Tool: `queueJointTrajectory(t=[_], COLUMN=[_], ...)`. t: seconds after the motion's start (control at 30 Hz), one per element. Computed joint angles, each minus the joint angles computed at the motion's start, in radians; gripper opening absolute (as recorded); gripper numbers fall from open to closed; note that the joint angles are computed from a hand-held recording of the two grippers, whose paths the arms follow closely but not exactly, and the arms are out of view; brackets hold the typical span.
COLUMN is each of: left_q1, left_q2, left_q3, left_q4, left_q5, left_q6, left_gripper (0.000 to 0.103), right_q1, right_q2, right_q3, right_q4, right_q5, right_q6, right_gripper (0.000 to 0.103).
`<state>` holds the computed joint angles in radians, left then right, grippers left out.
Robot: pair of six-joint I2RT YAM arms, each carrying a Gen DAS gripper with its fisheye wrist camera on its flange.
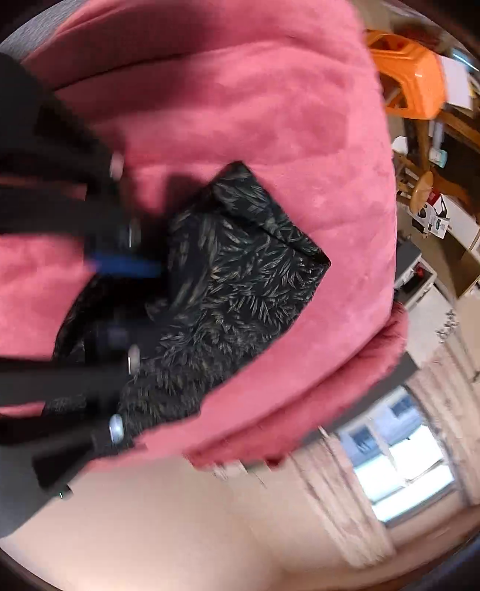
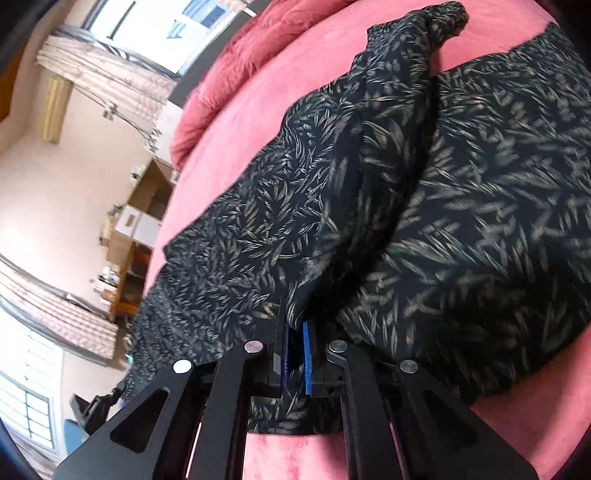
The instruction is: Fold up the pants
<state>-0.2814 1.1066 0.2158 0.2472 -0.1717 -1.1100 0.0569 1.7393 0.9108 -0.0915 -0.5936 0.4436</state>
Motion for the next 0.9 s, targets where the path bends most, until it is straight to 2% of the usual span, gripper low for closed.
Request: queueJointTrajectory(t=[0.13,0.23,0.3,0.37,0.47,0.53,0.6,0.63,0.67,0.8,0.83,0.9], left_q1=[0.111,0.196,0.246,0.280,0.259,0.262,0.280,0.282,0.277,0.228,0.221,0.183], left_q2=[0.027,0.010,-0.066,-0.127,-0.108,-0.027,0.062,0.104,0.118,0.056,0.026,-0.098], left_q3=[0.168,0.255,0.248,0.200,0.121,0.026,-0.071,-0.115,-0.130,-0.125,-0.141,-0.168], left_q4=[-0.143,-0.147,-0.133,-0.121,-0.137,-0.035,0.152,0.262,0.308,0.257,0.267,0.214], left_q5=[0.075,0.149,0.187,0.213,0.184,0.212,0.251,0.253,0.246,0.189,0.184,0.149], left_q6=[0.137,0.237,0.249,0.248,0.259,0.205,0.140,0.114,0.112,0.126,0.114,0.080], left_gripper=[0.009,0.008,0.008,0.008,0.008,0.008,0.010,0.014,0.015,0.010,0.009,0.008], right_q1=[0.027,0.012,0.002,0.000,0.015,0.011,0.011,0.010,0.009,-0.022,-0.043,-0.089], right_q2=[0.046,0.024,-0.059,-0.146,-0.194,-0.160,-0.113,-0.093,-0.072,-0.045,-0.059,-0.114], right_q3=[0.114,0.143,0.102,0.044,-0.014,-0.042,-0.078,-0.092,-0.111,-0.124,-0.139,-0.202], right_q4=[-0.084,-0.022,0.074,0.117,0.034,0.006,0.021,0.035,0.062,0.120,0.140,0.243], right_q5=[0.029,-0.037,-0.092,-0.120,-0.085,-0.076,-0.072,-0.063,-0.056,-0.108,-0.138,-0.239], right_q6=[0.021,0.113,0.165,0.148,0.042,0.009,0.010,0.010,0.005,0.012,0.001,0.026], right_gripper=[0.004,0.004,0.004,0.004,0.004,0.004,0.004,0.004,0.004,0.004,0.004,0.004])
